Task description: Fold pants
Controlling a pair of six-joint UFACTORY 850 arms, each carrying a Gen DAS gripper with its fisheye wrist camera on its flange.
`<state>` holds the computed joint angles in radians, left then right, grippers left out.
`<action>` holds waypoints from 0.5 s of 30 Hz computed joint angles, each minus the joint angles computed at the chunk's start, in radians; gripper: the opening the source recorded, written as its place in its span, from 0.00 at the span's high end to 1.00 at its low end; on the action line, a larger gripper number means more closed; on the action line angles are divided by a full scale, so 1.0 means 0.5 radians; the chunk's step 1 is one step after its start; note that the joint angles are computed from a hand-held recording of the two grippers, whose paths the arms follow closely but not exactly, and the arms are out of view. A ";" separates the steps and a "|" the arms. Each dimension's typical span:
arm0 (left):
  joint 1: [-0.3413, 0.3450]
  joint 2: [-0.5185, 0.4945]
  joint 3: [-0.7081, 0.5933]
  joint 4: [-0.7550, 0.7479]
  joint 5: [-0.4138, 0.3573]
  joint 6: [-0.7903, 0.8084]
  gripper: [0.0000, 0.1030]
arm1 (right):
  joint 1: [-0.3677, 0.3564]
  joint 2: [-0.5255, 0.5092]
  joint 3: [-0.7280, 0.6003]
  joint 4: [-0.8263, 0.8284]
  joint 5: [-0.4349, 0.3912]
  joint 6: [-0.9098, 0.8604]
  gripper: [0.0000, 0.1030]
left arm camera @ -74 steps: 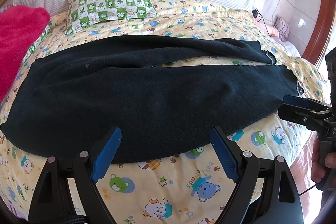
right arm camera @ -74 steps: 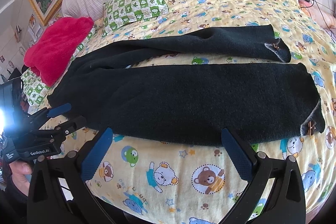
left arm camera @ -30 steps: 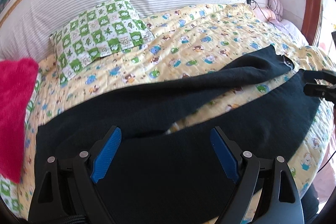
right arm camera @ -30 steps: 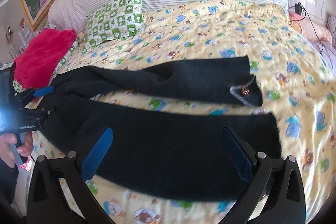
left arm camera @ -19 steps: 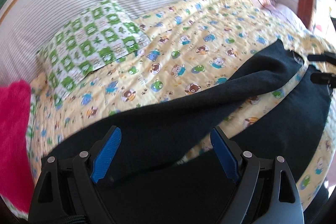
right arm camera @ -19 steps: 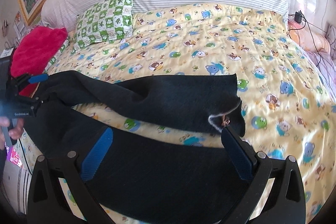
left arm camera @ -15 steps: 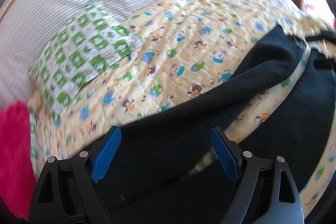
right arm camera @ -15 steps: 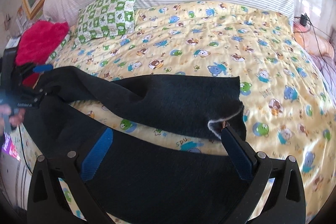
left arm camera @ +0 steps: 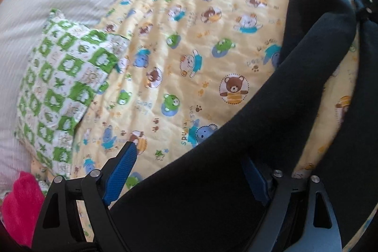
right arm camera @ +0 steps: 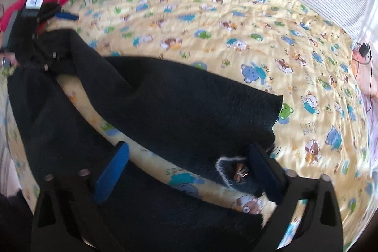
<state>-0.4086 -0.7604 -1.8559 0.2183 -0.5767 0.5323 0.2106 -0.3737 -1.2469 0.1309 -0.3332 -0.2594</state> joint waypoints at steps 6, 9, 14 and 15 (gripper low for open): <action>0.005 0.008 -0.027 -0.277 -0.135 0.210 0.92 | -0.055 0.038 0.025 0.227 0.069 -0.158 0.76; 0.008 0.150 0.146 -0.369 -0.049 0.246 0.95 | -0.069 0.113 0.091 0.318 0.159 -0.210 0.87; 0.043 0.396 0.404 -0.683 0.014 0.417 0.96 | -0.076 0.232 0.189 0.415 0.222 -0.274 0.89; 0.046 0.450 0.465 -0.726 0.035 0.447 0.96 | -0.073 0.244 0.198 0.413 0.225 -0.272 0.89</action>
<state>-0.3858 -0.5353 -1.6235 -0.1447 -0.5590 0.7555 0.1740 -0.2515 -1.1479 0.3376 -0.2205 -0.3953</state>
